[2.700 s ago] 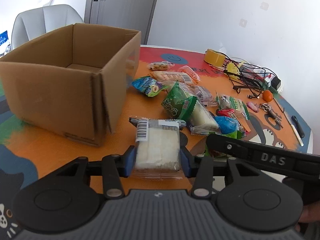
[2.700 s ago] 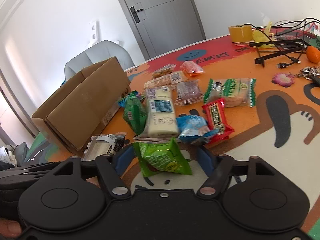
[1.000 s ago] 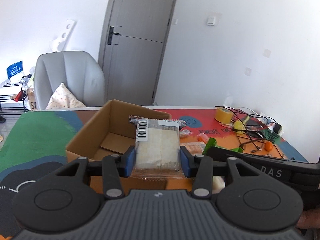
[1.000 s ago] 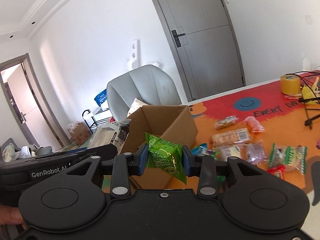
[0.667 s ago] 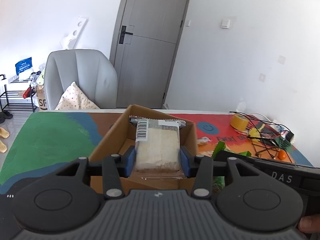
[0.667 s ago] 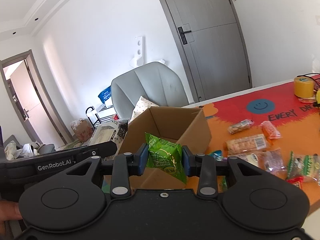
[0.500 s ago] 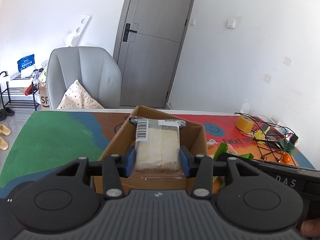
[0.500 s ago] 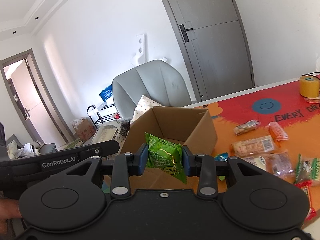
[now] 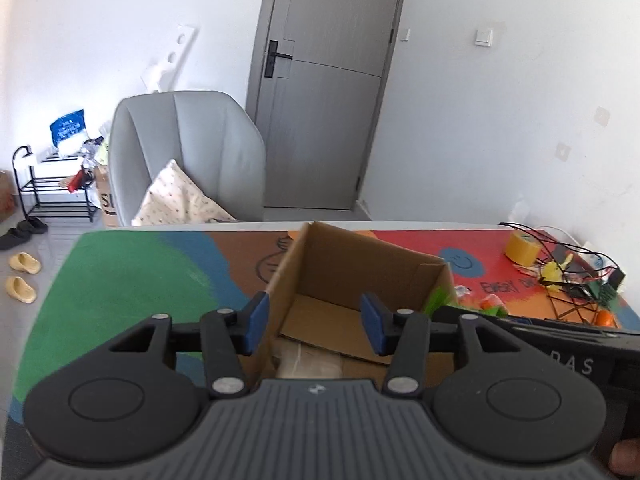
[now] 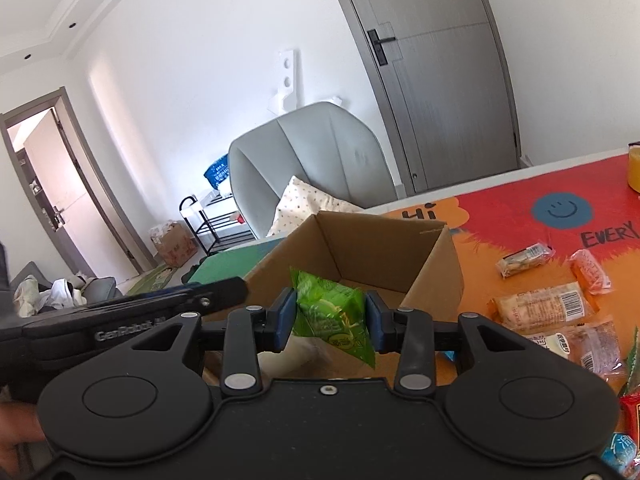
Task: Organize snacks
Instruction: 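Carry both packets into the cardboard box and open both grippers, then grasp the green packet with the left gripper while the right grasps the blue cake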
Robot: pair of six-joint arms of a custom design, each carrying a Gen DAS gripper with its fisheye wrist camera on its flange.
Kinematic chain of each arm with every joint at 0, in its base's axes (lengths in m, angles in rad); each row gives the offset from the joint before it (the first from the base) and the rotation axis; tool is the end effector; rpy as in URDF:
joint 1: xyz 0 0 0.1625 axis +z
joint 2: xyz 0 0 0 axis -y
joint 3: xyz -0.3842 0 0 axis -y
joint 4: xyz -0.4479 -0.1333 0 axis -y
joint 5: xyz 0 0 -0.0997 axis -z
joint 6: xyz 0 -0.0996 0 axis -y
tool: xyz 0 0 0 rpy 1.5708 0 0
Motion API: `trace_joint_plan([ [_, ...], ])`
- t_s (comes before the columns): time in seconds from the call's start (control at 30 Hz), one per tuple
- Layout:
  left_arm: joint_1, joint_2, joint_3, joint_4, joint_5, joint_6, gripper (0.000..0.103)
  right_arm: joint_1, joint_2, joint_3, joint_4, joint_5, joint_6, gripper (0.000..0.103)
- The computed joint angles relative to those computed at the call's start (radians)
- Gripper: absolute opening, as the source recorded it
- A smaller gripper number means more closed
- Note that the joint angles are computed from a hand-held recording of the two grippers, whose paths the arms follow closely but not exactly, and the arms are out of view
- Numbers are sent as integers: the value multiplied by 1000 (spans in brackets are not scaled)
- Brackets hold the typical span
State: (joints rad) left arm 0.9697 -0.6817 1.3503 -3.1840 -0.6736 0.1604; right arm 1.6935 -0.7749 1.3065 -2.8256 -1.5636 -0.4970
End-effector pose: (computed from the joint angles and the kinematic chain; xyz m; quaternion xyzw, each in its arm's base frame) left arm -0.2549 -0.7450 0.1713 0.1150 0.8183 -0.4844 0.2873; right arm 0.2311 -0.7788 0.1956 0.2864 -0.8904 0.3482 0.0625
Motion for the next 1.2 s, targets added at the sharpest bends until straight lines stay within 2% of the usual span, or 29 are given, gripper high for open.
trace_joint_plan([
  [0.1,-2,-19,15,22,0,-57,61,-3,-5,-1,12,0,11,51],
  [0.17,-6,-21,20,9,14,-55,66,-3,-12,5,6,-5,19,59],
  [0.33,-12,-38,48,30,11,-107,77,-9,-43,45,-25,-18,33,68],
  [0.47,-22,-32,56,31,20,-104,88,-20,-77,89,-51,-36,44,75],
  [0.7,-40,-23,75,25,23,-104,92,-39,-134,158,-106,-67,57,87],
  [0.83,-54,-16,91,-28,20,-94,93,-49,-160,189,-136,-83,53,91],
  [0.97,-67,-11,103,-37,26,-94,96,-61,-191,227,-159,-84,39,100],
  [1.2,-87,-6,129,-40,9,-119,98,-89,-241,282,-181,-79,29,103],
])
